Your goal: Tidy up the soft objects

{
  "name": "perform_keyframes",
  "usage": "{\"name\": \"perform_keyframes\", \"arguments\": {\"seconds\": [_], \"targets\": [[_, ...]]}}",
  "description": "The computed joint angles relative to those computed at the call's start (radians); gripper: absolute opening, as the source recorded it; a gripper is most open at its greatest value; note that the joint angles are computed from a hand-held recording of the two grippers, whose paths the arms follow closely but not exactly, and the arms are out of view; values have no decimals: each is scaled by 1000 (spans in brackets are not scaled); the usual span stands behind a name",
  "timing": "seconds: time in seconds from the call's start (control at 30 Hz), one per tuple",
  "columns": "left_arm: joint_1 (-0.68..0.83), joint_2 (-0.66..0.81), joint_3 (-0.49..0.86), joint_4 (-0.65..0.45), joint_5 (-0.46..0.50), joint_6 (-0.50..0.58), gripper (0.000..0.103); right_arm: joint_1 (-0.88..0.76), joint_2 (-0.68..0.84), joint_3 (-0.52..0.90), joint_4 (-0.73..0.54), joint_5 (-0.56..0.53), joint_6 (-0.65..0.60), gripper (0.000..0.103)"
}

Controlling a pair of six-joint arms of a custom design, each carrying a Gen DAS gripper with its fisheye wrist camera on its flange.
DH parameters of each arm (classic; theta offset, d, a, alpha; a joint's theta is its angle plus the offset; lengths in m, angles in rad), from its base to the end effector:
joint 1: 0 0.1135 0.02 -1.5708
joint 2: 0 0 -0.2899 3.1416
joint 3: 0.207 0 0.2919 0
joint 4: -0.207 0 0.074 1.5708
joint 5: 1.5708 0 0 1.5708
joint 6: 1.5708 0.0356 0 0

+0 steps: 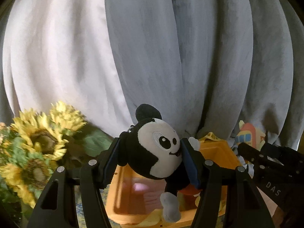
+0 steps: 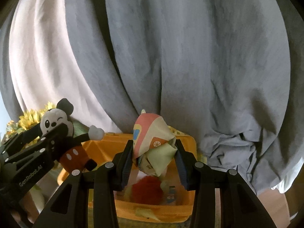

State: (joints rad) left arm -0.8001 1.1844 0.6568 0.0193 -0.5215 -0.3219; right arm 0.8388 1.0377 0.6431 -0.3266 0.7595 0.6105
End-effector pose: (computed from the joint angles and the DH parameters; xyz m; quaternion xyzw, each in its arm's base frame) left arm 0.2074 -0.1881 0.2390 0.0704 0.8403 -0.0722 0.5327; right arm 0.1749 0.1580 0.2428 0.0554 0.8581 0.0009 0.5105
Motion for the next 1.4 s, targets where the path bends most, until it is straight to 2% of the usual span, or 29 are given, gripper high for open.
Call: {"name": "perform_keyframes", "arguments": {"seconds": [0.2, 0.5, 0.57, 0.63, 0.7, 0.97, 1.2, 1.3, 1.4], "targets": [[33, 149, 46, 52, 50, -7, 62, -110, 63, -23, 82, -115, -52, 43], [66, 319, 118, 54, 97, -8, 65, -214, 168, -37, 163, -250, -92, 43], [73, 337, 129, 49, 101, -8, 67, -234, 184, -36, 172, -276, -99, 47], [72, 339, 131, 47, 94, -7, 72, -247, 183, -43, 177, -290, -92, 61], [66, 338, 136, 44, 73, -3, 77, -250, 181, -47, 181, -279, -85, 64], [20, 267, 105, 13, -57, 17, 77, -222, 135, -57, 142, -245, -54, 64], [-40, 99, 25, -49, -138, 7, 80, -109, 29, -68, 50, -145, 21, 64], [-76, 6, -13, -99, -173, -21, 81, -32, -17, -61, -18, -78, 73, 72], [-131, -83, -42, -175, -234, -65, 87, 84, -55, -37, -129, 29, 157, 78]]}}
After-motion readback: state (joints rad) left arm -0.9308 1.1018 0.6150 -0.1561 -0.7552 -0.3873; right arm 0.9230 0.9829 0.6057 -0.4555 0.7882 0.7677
